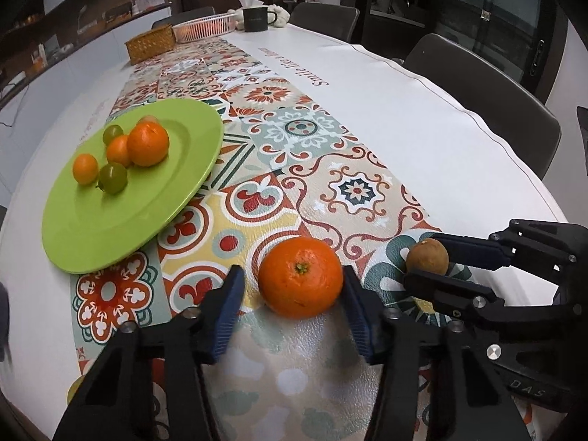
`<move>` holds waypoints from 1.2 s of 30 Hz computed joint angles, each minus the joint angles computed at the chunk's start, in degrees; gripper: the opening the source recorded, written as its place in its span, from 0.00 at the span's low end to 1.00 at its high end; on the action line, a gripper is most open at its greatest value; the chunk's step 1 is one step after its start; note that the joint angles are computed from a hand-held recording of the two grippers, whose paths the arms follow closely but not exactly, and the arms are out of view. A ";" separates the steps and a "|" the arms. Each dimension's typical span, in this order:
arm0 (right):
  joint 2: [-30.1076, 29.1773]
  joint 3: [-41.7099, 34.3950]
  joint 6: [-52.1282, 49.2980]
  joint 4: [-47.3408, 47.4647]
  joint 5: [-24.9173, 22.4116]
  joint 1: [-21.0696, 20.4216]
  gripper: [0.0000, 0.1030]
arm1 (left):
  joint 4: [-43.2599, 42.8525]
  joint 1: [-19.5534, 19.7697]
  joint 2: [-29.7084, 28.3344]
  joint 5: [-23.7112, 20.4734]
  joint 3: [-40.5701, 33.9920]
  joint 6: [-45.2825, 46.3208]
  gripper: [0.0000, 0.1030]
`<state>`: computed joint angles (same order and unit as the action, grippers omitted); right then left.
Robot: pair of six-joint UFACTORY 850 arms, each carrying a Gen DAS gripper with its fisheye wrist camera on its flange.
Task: Organize fruits
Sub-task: 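Grasp the orange with left tool while right tool grasps the brown fruit, then lift and carry the orange and brown fruit over the green plate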
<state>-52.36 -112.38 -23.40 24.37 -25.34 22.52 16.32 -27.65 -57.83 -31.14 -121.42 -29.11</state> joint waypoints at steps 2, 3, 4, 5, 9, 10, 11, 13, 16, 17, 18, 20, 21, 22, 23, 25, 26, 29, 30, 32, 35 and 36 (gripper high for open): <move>0.12 0.16 0.90 -0.45 0.22 -0.07 0.30 | -1.40 0.08 0.10 0.32 0.04 0.98 0.41; 0.25 0.32 1.32 -0.55 0.42 -0.09 0.30 | -0.99 0.03 0.03 0.19 -0.08 0.52 0.41; 0.37 0.43 1.57 -0.62 0.51 -0.11 0.30 | -0.38 -0.04 0.12 0.21 0.07 -0.24 0.41; 0.54 0.59 1.84 -0.74 0.65 -0.13 0.30 | 0.32 -0.12 0.44 0.29 0.57 -1.32 0.41; 1.60 1.74 3.17 -1.73 1.67 -0.05 0.30 | 2.91 -0.48 2.78 1.12 3.76 -5.56 0.41; 1.96 2.13 3.07 -1.60 1.95 -0.02 0.30 | 3.91 -0.61 3.93 1.83 5.34 -7.18 0.41; 2.29 2.51 2.91 -1.50 2.23 0.00 0.30 | 4.44 -0.68 4.63 2.21 6.29 -8.10 0.41; 3.32 3.65 2.51 -1.35 3.20 0.17 0.30 | 6.26 -0.90 6.52 3.24 8.83 -10.61 0.41; 5.01 5.46 0.93 -0.11 4.69 0.52 0.30 | 9.70 -1.21 9.06 4.72 12.24 -14.87 0.41; 5.35 5.81 0.68 0.04 5.02 0.61 0.30 | 11.44 -1.34 10.22 5.28 13.77 -17.08 0.41; 6.02 6.51 0.14 0.43 5.67 0.79 0.30 | 12.69 -1.43 10.93 5.44 14.63 -18.60 0.41; 6.97 7.53 -1.00 1.52 6.46 1.01 0.30 | 16.47 -1.75 12.69 4.92 16.64 -22.90 0.41; 7.43 7.95 -1.73 2.30 6.74 1.09 0.30 | 17.96 -1.88 13.28 4.53 17.27 -24.59 0.41; 8.05 8.55 -2.80 3.41 7.19 1.24 0.30 | 20.02 -2.07 14.01 3.91 18.12 -27.13 0.41; 8.34 8.82 -3.13 3.74 7.46 1.34 0.30 | 21.99 -2.19 15.03 3.80 19.39 -29.65 0.41; 9.37 9.79 -4.17 4.67 8.35 1.68 0.30 | 24.93 -2.38 16.83 3.79 21.68 -33.09 0.41; 9.60 9.96 -4.51 4.99 8.57 1.80 0.30 | 26.16 -2.50 17.45 3.62 22.44 -34.46 0.41; 10.68 10.87 -6.22 6.59 9.44 2.30 0.30 | 29.66 -2.81 19.54 3.12 24.83 -38.48 0.41; 11.01 11.16 -6.72 7.06 9.73 2.47 0.30 | 30.63 -2.91 20.15 2.98 25.54 -39.67 0.41; 11.68 11.72 -8.13 8.46 10.33 2.77 0.30 | 33.03 -3.06 21.73 3.10 27.35 -42.61 0.41; 12.54 12.28 -9.66 9.98 11.13 3.21 0.30 | 36.15 -3.35 23.60 2.60 29.25 -46.32 0.41; 12.84 12.41 -10.45 10.77 11.41 3.36 0.30 | 37.28 -3.43 24.29 2.38 29.93 -47.61 0.41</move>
